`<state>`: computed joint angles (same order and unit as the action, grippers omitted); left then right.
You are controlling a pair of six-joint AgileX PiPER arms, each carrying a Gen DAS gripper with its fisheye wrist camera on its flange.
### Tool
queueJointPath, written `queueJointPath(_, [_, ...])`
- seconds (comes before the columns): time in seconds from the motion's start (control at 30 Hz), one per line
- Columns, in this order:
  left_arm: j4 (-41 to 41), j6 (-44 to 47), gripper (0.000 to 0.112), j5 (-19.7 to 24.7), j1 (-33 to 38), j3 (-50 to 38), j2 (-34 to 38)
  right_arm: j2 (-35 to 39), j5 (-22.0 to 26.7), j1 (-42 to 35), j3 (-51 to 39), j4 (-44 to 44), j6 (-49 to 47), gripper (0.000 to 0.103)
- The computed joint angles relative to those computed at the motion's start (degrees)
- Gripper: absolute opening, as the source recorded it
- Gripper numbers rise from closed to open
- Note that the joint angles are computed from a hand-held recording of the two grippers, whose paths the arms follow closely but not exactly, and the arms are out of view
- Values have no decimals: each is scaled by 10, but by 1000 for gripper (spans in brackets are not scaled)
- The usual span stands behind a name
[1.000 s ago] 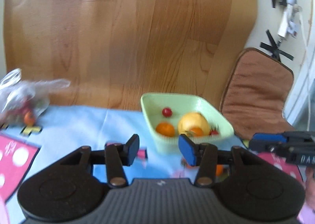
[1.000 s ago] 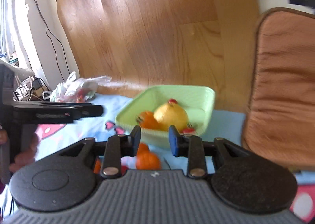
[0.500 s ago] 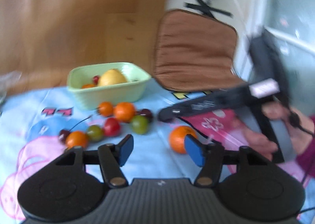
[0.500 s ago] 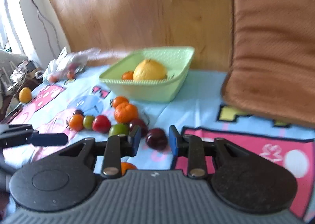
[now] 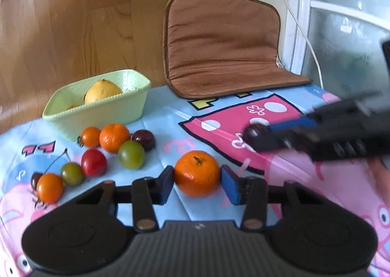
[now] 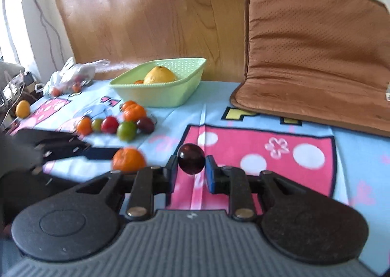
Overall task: Organize fruits
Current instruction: 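Grasp a second tangerine with the left gripper while the right gripper grasps a dark plum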
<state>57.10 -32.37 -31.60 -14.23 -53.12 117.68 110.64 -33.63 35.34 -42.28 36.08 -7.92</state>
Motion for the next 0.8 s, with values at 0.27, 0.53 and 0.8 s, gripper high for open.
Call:
queueJointPath(0.27, [45, 25, 41, -74, 125, 107, -63, 59, 4, 82, -65, 22, -41, 27])
queueJointPath(0.53, [73, 62, 42, -95, 231, 160, -85, 129, 4, 159, -175, 169, -261, 27])
queueJointPath(0.8, [15, 113, 61, -125, 234, 179, -69, 132, 7, 161, -185, 208, -271, 34])
